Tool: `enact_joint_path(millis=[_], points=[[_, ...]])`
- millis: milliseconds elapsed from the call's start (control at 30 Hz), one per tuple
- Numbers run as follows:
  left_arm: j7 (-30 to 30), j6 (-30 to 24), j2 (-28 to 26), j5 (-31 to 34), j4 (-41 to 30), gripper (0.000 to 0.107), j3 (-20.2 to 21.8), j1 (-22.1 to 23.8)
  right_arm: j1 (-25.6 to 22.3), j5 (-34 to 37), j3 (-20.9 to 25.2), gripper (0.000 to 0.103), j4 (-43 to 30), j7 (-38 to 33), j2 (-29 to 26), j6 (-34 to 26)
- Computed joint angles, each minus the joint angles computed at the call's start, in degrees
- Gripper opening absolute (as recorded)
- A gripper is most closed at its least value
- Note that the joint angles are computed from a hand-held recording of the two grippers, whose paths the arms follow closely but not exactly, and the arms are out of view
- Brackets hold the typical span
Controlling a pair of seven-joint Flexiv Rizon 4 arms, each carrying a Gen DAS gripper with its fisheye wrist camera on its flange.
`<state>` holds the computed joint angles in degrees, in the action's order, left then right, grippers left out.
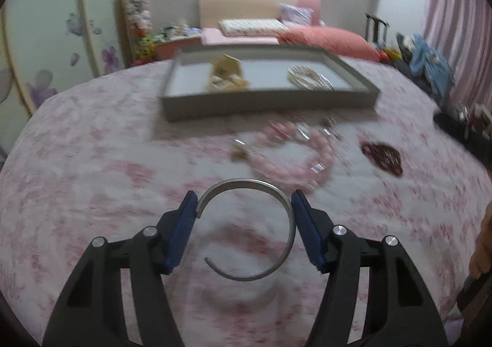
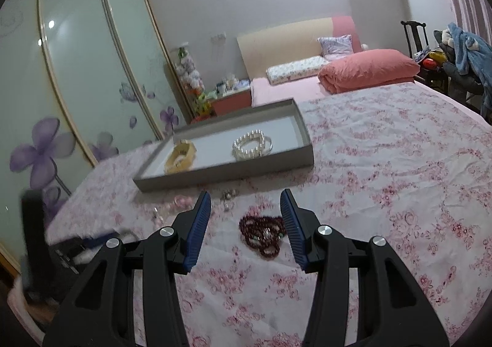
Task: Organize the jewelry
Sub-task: 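Hold the cuff with the left tool while the right tool grasps the dark red bead bracelet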
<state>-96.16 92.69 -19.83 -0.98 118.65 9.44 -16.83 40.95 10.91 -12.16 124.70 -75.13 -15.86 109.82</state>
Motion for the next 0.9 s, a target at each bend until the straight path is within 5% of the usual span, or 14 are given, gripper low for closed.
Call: enact_joint_path(millis=[133, 200, 333, 900], points=[[-3.3, 3.4, 1.0, 0.0, 0.9, 0.061, 4.7, -2.2, 5.2, -3.1, -6.2, 0.050, 0.2, 0.1, 0.4, -6.7], [-3.9, 4.6, 1.3, -0.4, 1.3, 0.061, 6.3, -3.0, 7.2, -5.4, -8.9, 0.063, 0.5, 1.3, 0.4, -8.9], [-3.5, 6.2, 1.9, -1.9, 1.9, 0.061, 8.2, -4.2, 11.7, -10.7, -14.8, 0.068, 1.1, 4.0, -0.1, -12.8], [2.6, 8.6, 1.8, -9.8, 3.7, 0.061, 7.6, -5.5, -0.2, -23.7, -4.8, 0.068, -6.5, 9.6, -4.7, -24.5]])
